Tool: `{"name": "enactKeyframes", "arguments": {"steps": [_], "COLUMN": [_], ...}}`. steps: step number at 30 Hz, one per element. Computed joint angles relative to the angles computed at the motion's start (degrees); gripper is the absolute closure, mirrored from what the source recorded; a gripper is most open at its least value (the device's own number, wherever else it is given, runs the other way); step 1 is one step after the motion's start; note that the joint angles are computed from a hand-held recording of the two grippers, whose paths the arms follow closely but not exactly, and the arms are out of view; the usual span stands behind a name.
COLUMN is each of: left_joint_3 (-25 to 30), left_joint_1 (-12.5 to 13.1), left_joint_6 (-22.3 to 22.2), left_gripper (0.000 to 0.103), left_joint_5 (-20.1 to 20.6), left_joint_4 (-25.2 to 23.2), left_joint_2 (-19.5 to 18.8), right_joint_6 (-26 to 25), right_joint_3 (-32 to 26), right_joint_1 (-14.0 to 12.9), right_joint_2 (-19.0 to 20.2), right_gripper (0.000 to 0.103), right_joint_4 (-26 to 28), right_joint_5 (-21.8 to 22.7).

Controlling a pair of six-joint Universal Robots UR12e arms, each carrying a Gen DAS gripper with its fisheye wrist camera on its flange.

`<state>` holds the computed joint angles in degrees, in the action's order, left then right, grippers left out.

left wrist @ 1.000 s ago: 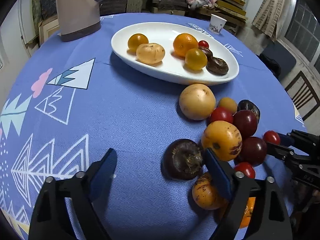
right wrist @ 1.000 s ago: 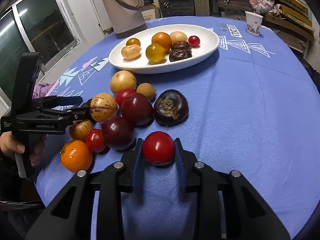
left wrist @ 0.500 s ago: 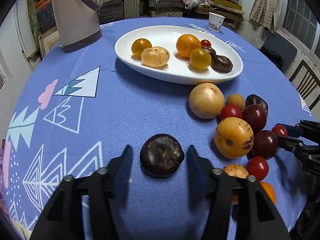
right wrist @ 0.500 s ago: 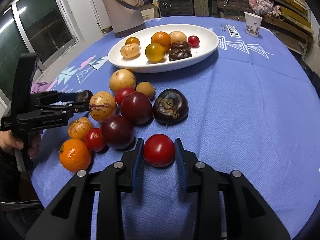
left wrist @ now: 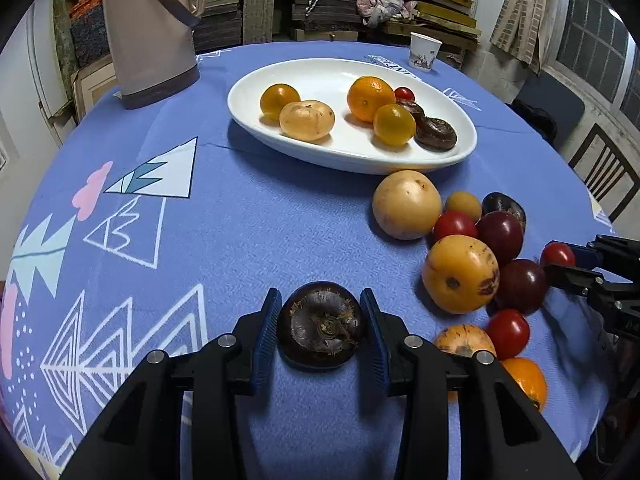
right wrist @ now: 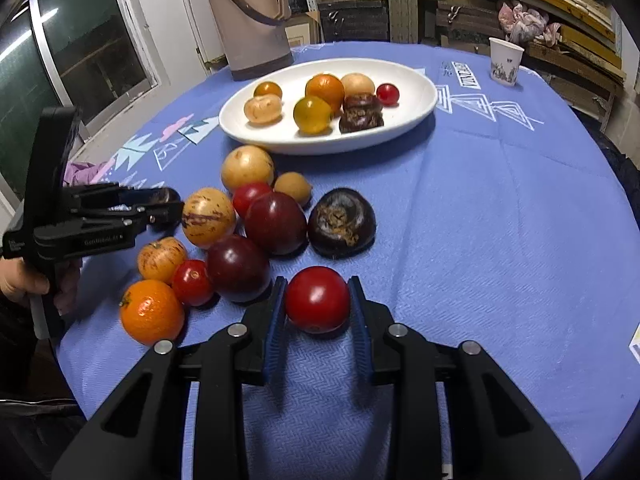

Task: Organize fruits
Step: 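Grasp a dark brown fruit with the left tool while the right tool grasps a red tomato, then carry both fruits onto the white plate and open both tools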

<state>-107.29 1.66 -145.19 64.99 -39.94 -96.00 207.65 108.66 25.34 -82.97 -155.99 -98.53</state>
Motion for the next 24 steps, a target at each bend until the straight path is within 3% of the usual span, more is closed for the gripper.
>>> {"name": "enactKeyframes", "arguments": {"steps": [6, 13, 24], "left_joint_3": [1.34, 5.58, 14.57], "left_joint_1": [0.62, -0.56, -4.27], "left_joint_6": [-0.67, -2.82, -7.97], "left_gripper": [0.062, 0.062, 0.062], "left_joint_5": [-3.23, -4.52, -4.25], "left_joint_4": [-0.52, -2.33, -4.75], "left_joint_2": [1.08, -0.01, -6.56], "right_joint_6": [-0.16, -3.27, -6.23], "right_joint_3": [0.04, -2.6, -10.07], "right_joint_1": [-0.44, -1.98, -6.19], "right_joint_2": [-1.01, -1.16, 4.24], "right_gripper": [0.073, 0.073, 0.073], "right_joint_4": [-1.95, -3.26, -1.0], "right_joint_5": [-0.34, -0.82, 2.69]}}
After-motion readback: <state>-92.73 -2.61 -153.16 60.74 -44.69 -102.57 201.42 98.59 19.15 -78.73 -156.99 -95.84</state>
